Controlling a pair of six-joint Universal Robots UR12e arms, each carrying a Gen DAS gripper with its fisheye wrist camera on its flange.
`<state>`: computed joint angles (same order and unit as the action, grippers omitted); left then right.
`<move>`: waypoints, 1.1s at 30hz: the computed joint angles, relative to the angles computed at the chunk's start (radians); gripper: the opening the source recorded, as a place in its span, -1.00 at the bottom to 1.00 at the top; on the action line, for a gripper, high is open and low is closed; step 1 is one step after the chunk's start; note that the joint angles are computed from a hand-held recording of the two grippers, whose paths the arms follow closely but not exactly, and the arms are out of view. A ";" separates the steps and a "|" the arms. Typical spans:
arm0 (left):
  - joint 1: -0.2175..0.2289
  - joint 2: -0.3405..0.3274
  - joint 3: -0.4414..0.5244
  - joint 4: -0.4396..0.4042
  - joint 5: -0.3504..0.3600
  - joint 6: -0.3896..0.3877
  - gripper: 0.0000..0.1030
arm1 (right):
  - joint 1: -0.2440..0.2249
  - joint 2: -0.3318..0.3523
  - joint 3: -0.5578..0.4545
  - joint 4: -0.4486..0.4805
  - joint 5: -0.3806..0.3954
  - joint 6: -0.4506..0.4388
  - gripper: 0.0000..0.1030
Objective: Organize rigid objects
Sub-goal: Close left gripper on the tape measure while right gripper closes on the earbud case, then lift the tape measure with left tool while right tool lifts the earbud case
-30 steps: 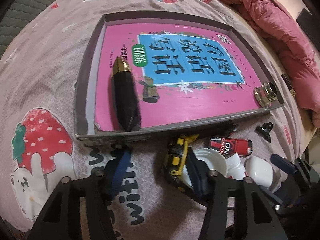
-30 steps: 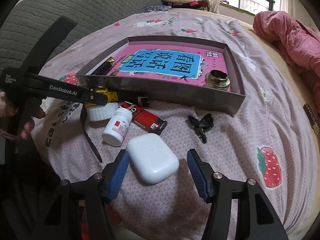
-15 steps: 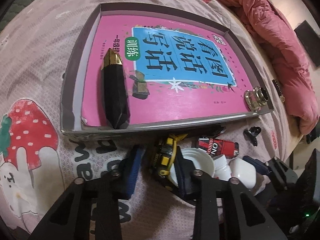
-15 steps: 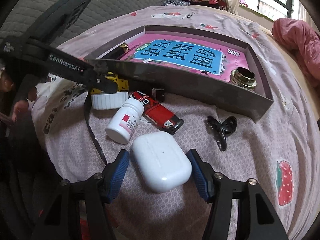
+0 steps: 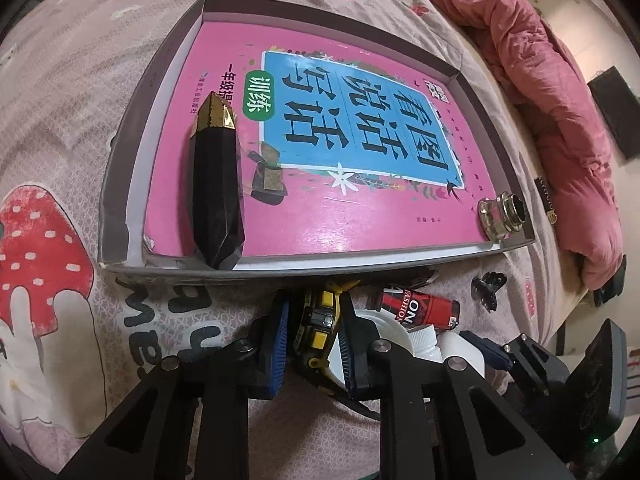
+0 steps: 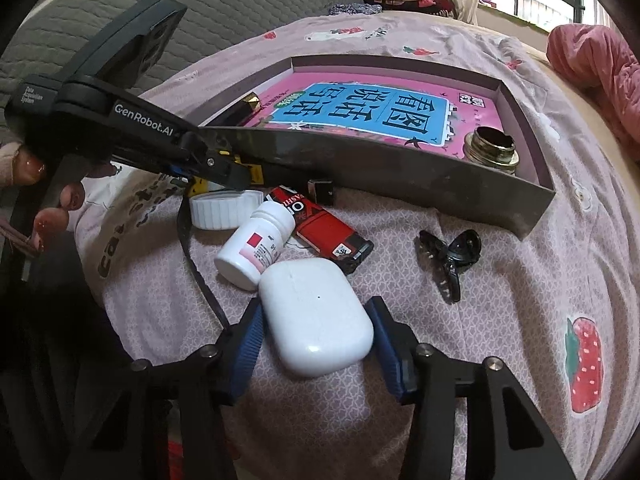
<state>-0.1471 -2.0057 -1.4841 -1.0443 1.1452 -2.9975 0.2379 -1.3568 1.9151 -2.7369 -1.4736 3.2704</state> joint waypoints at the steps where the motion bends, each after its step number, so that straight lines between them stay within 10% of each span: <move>1: 0.001 0.001 -0.002 0.004 -0.002 -0.001 -0.56 | 0.000 -0.001 0.002 -0.005 -0.001 -0.001 -0.05; 33: 0.044 0.058 -0.069 0.051 -0.105 -0.030 -0.57 | 0.016 0.011 -0.002 -0.086 -0.073 -0.021 -0.47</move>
<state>-0.1030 -1.9478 -1.5533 -0.9932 1.0404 -3.0275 0.2538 -1.3459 1.9135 -2.8230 -1.5471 3.2495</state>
